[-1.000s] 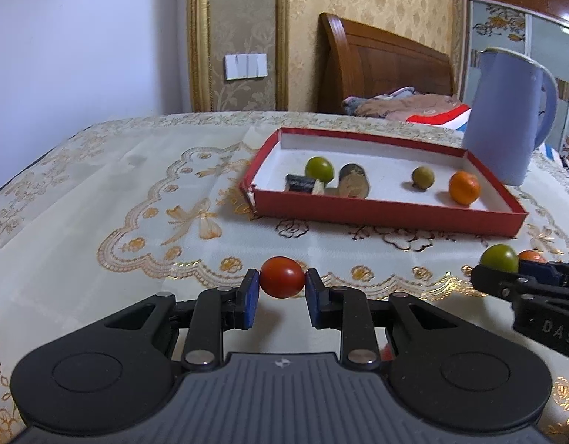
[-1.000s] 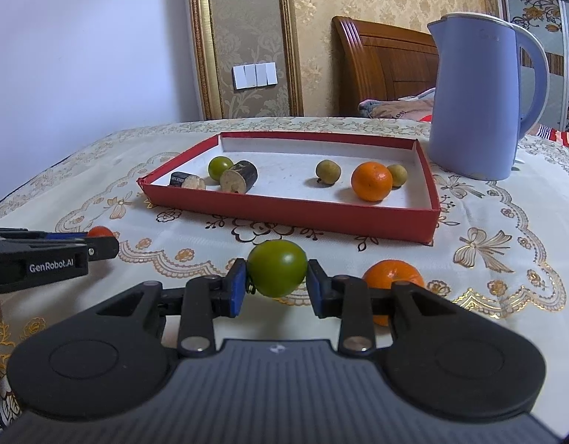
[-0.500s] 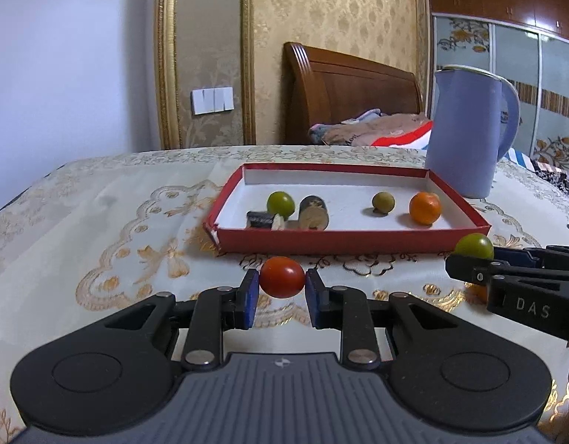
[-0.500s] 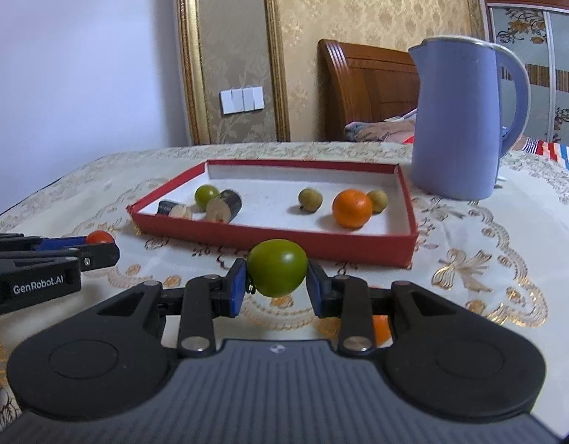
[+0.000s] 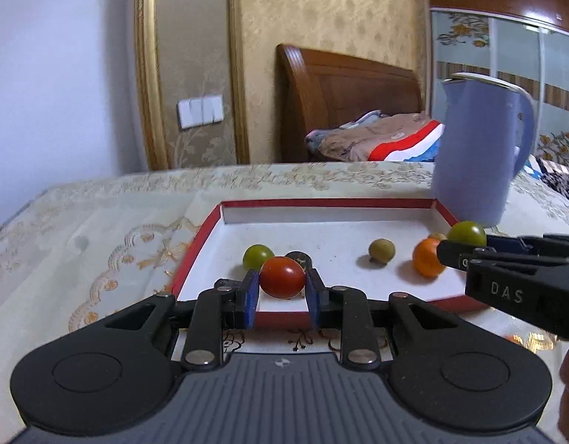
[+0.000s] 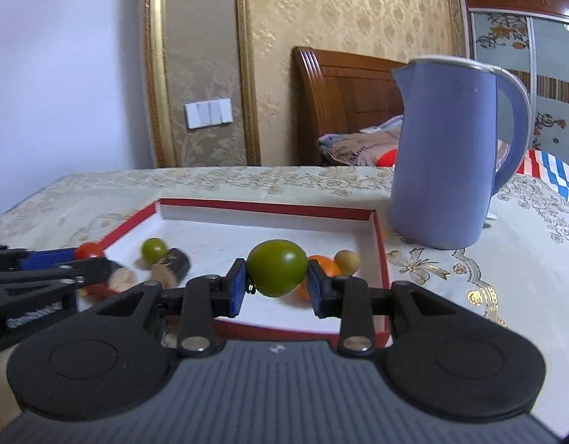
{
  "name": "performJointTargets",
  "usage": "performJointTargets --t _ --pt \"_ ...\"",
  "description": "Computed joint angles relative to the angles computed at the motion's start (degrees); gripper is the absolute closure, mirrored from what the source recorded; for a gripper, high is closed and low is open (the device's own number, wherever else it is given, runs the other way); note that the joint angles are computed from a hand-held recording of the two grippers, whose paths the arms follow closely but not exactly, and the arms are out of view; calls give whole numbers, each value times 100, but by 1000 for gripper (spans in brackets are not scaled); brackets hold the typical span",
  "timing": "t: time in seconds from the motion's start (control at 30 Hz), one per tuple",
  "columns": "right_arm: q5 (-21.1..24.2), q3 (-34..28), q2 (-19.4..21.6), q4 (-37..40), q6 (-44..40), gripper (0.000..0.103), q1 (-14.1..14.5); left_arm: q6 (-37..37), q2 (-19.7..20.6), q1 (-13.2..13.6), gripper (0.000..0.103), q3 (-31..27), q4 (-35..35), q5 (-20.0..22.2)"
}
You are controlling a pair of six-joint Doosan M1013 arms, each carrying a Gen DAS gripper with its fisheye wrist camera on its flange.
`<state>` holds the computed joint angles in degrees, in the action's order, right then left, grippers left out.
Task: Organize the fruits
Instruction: 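Carry the green tomato with the right gripper and the cherry tomato with the left into the box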
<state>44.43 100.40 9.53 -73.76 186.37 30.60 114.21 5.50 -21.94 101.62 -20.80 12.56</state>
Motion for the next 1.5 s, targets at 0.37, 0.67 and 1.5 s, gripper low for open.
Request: performJointTargets --t 0.37,0.67,1.5 --pt "-59 -112 52 107 -174 71 -208 -1610 -158 0 77 -230 1757 420" --pt "-138 -316 179 128 -72 71 -376 -4292 280 -306 77 -432 4616 -452" --pt "-135 -1189 889 2007 -2161 71 -927 -3659 1393 -303 77 -1522 3771 834"
